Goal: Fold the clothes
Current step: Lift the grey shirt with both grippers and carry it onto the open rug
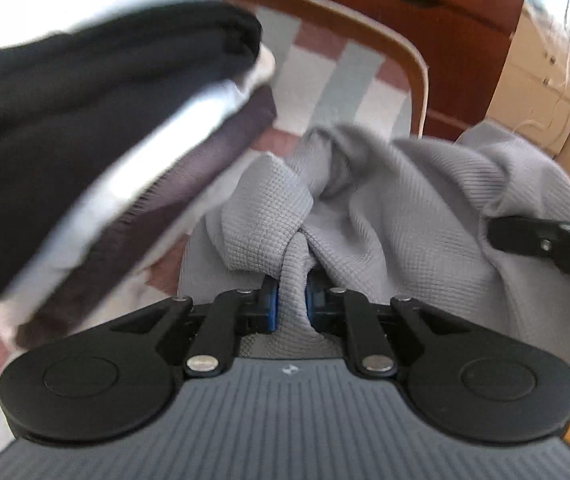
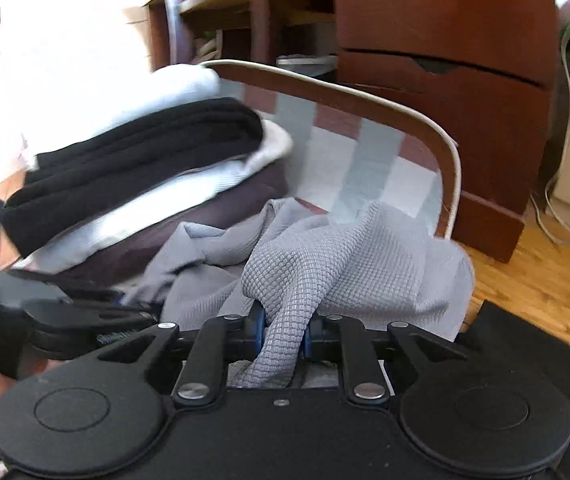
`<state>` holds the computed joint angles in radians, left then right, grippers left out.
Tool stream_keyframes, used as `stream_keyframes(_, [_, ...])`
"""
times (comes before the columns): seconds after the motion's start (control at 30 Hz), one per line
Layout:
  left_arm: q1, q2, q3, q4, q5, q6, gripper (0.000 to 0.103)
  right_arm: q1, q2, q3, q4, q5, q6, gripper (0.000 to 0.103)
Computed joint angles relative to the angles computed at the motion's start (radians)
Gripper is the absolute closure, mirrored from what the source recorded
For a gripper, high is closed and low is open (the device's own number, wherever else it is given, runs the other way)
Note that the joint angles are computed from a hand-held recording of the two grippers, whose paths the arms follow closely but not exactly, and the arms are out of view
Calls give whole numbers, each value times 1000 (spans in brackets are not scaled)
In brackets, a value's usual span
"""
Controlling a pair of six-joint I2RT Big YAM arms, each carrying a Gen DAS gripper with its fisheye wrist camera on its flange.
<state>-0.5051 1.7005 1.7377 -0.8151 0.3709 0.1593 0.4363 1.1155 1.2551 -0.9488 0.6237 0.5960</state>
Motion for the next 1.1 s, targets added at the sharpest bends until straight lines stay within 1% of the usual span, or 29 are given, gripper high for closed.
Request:
stream_keyframes(0.1, [28,-65,-40,21,-11,-28,91,29,20,66,-13,27,-48,84])
stream_keyframes(0.27, [97,-155,-83,54,-1,-62,91,80,63,162,6,78,-123,86])
stream_keyframes(0.37, [152,-200,-93,38,23,-68,91,116,98,219,25,74,-154,86])
stream_keyframes(0.47, [201,-237,-108,21,35,-71,91,156,146,281,55,65,-211,86])
stream_keyframes(0.53, [241,-269,-131,22,37,-71,91,181,183,325,75,56,-250,86])
stream_keyframes(0.67, [335,-327,-166,24,47,-70,91,216,279,435,111,26,-342,87])
stream_keyframes(0.73, [388,-343,-167,18,57,-74,91,233,326,498,105,5,-359,88])
stream_keyframes(0.8, [441,-351,-161,10,63,-89,91,249,368,552,103,-35,-374,88])
stream_keyframes(0.9, [517,-365,-160,18,26,-80,91,266,434,636,109,-112,-412,88])
stream_keyframes(1.0, [583,-388,-159,42,-35,-52,91,291,519,762,109,-151,-481,88])
stream_keyframes(1.03, [610,-398,-155,47,-41,-53,91,294,551,815,108,-168,-501,88])
stream_keyframes(1.1, [674,-410,-145,62,-42,-81,91,299,619,928,110,-213,-538,88])
